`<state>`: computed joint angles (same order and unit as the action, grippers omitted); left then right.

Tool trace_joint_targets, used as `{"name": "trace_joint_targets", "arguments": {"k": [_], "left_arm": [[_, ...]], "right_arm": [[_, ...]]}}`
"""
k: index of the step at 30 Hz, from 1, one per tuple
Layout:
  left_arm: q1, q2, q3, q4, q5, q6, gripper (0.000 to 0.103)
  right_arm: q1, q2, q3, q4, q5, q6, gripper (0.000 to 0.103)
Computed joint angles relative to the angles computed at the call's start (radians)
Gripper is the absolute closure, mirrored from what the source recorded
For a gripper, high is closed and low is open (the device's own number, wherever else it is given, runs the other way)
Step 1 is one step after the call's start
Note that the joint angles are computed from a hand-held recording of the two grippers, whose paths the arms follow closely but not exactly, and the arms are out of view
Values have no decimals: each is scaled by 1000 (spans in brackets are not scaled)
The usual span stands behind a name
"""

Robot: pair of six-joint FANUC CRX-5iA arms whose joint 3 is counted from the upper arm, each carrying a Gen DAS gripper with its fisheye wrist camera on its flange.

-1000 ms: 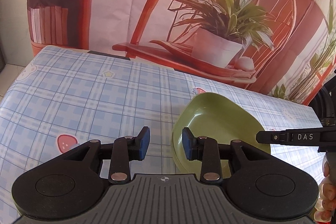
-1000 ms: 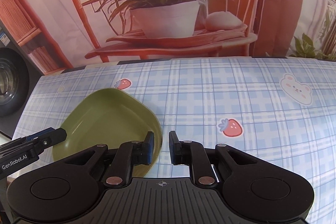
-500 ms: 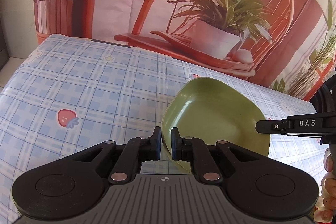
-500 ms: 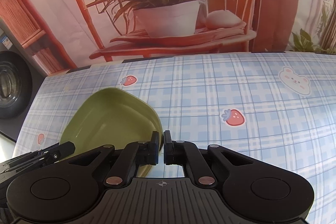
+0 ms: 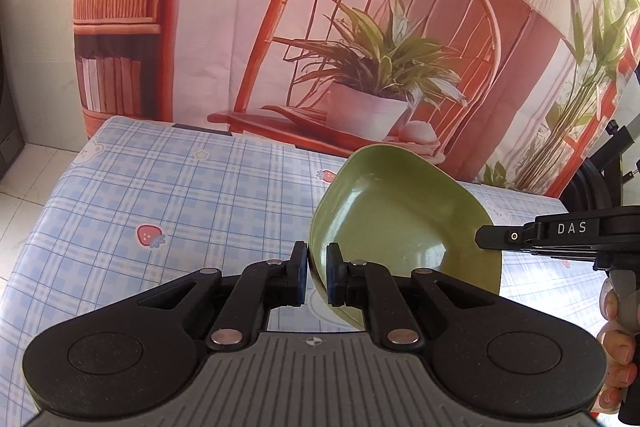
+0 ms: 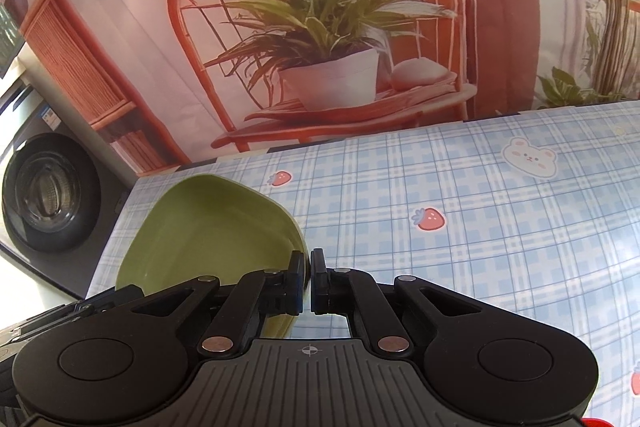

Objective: Organize plates and bowls

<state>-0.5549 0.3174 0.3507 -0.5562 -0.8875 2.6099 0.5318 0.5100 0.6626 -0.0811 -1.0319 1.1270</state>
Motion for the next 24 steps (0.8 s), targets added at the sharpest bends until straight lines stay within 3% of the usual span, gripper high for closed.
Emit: {"name": "trace_joint_targets", "arguments": {"k": [12, 24], "left_arm": [[-95, -2, 47, -22, -76, 11, 93], [-152, 19, 78, -14, -109, 30, 92]], "right_arm": [[-30, -216, -261, -15, 89, 17, 100], [-64, -334, -401, -46, 137, 27, 100]]}}
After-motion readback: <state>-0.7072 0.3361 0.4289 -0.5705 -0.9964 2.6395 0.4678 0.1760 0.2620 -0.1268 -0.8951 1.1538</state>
